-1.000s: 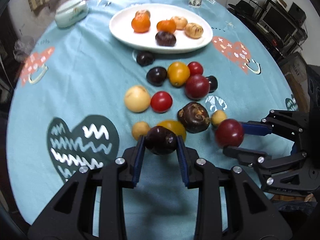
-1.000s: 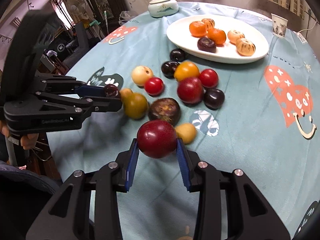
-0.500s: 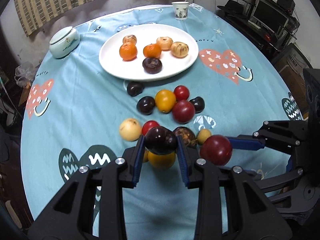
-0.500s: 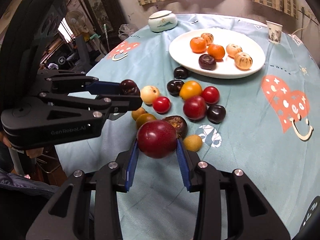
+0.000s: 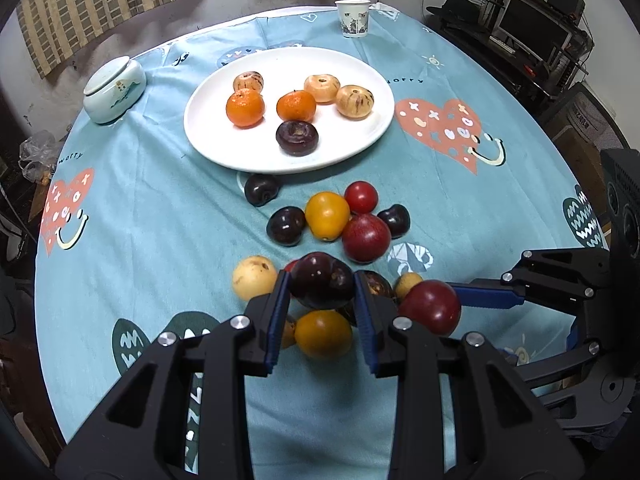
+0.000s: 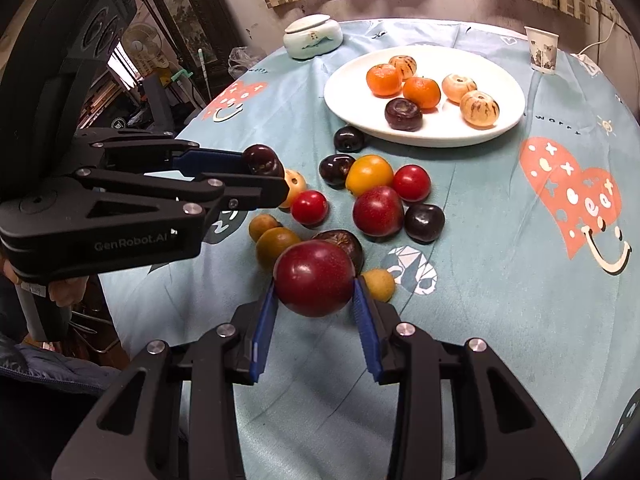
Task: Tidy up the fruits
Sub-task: 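Carry both plums onto the white plate and open both tools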
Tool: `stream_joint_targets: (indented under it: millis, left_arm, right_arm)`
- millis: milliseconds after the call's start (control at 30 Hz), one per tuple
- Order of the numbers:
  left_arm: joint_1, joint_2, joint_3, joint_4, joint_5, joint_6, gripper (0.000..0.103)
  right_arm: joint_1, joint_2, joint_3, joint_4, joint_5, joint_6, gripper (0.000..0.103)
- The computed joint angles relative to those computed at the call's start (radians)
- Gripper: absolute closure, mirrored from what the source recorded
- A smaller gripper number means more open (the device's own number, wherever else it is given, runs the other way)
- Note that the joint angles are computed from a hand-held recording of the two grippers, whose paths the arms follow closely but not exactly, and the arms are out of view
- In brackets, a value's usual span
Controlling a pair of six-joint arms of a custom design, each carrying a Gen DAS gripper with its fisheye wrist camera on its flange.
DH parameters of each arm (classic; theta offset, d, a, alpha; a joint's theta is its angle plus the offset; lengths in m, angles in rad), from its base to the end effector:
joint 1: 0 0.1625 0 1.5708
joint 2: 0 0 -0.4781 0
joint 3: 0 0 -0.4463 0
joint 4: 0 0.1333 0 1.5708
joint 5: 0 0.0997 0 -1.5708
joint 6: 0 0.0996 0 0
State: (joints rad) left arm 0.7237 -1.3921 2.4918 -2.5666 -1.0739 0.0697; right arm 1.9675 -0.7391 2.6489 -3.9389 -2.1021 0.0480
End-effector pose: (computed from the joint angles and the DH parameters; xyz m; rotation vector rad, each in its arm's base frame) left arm -0.1633 -0.3855 0.1379 1.1997 2.3525 -0.1268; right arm 0.2048 -0.2745 0.0308 0.2913 -2.6144 0.7548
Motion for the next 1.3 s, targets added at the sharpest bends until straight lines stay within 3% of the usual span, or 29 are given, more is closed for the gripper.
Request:
stream_joint_targets:
  millis: [300,700,1300]
  left_arm:
    - [0.031,0.047,-0.05,-0.047,-0.011,0.033,0.071]
    - [0.067,0.172,-0.206,-0.172,0.014,0.094,0.071]
    - [0.142,0.489,-0.446,-0.208,0.031,0.115,0.071]
  right_arm:
    - [-0.032,-0.045,-0.009,0.028,0.012,-0.03,0.064]
    - [-0.074,-0.232,-0.097,0.1,-0.037,-0.2,0.065]
    - [-0.279,-0.249,-0.261,0.188,0.016,-0.314,0.065]
